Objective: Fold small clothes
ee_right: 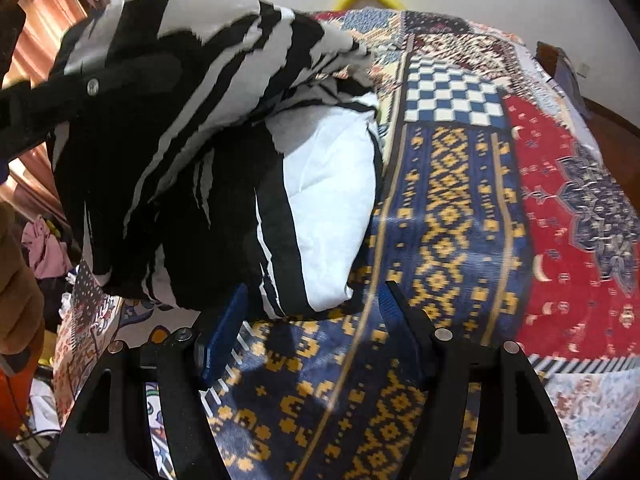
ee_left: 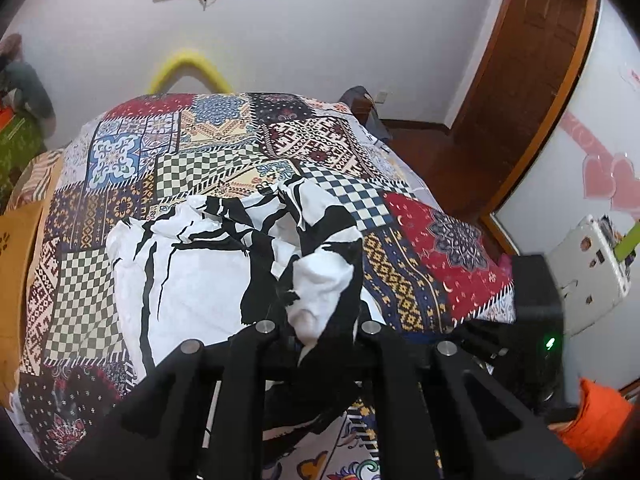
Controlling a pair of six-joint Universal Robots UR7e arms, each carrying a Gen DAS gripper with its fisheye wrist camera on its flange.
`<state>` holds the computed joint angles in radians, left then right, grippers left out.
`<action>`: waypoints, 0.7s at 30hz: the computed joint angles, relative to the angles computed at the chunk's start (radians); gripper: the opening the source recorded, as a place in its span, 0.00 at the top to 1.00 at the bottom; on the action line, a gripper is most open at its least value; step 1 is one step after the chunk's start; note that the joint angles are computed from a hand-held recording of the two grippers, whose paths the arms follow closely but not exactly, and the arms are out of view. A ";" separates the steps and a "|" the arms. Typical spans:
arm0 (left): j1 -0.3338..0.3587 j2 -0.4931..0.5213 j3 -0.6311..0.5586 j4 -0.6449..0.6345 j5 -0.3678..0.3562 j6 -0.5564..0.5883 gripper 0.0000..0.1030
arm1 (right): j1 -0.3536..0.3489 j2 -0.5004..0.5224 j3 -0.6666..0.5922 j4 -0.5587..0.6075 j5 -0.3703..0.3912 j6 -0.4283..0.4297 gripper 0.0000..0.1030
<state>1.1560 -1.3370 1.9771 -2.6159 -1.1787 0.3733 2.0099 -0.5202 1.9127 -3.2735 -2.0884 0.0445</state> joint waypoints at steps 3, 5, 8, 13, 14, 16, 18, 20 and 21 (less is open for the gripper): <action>-0.011 -0.004 0.005 0.046 0.020 -0.003 0.58 | 0.000 -0.021 0.016 -0.017 -0.023 -0.004 0.39; -0.019 -0.027 0.028 0.038 0.015 -0.003 0.33 | 0.004 -0.034 0.028 -0.025 -0.040 -0.003 0.38; -0.032 -0.068 0.047 0.051 0.022 -0.001 0.20 | 0.014 -0.056 0.050 -0.041 -0.057 0.005 0.37; -0.012 -0.095 0.041 0.029 0.097 -0.004 0.14 | 0.030 -0.064 0.058 -0.084 -0.061 0.006 0.37; -0.002 -0.091 0.035 0.023 0.118 -0.003 0.14 | 0.027 -0.063 0.053 -0.088 -0.053 0.007 0.37; 0.030 -0.077 0.018 0.017 0.173 -0.011 0.14 | 0.020 -0.055 0.034 -0.085 -0.032 0.009 0.37; 0.068 -0.058 -0.004 0.031 0.218 -0.028 0.14 | 0.014 -0.036 0.009 -0.078 -0.028 0.008 0.37; 0.101 -0.046 -0.013 0.040 0.245 -0.042 0.14 | 0.010 -0.018 -0.011 -0.067 -0.018 0.016 0.37; 0.118 -0.039 -0.019 0.048 0.250 -0.050 0.14 | 0.006 -0.010 -0.019 -0.057 -0.013 0.025 0.37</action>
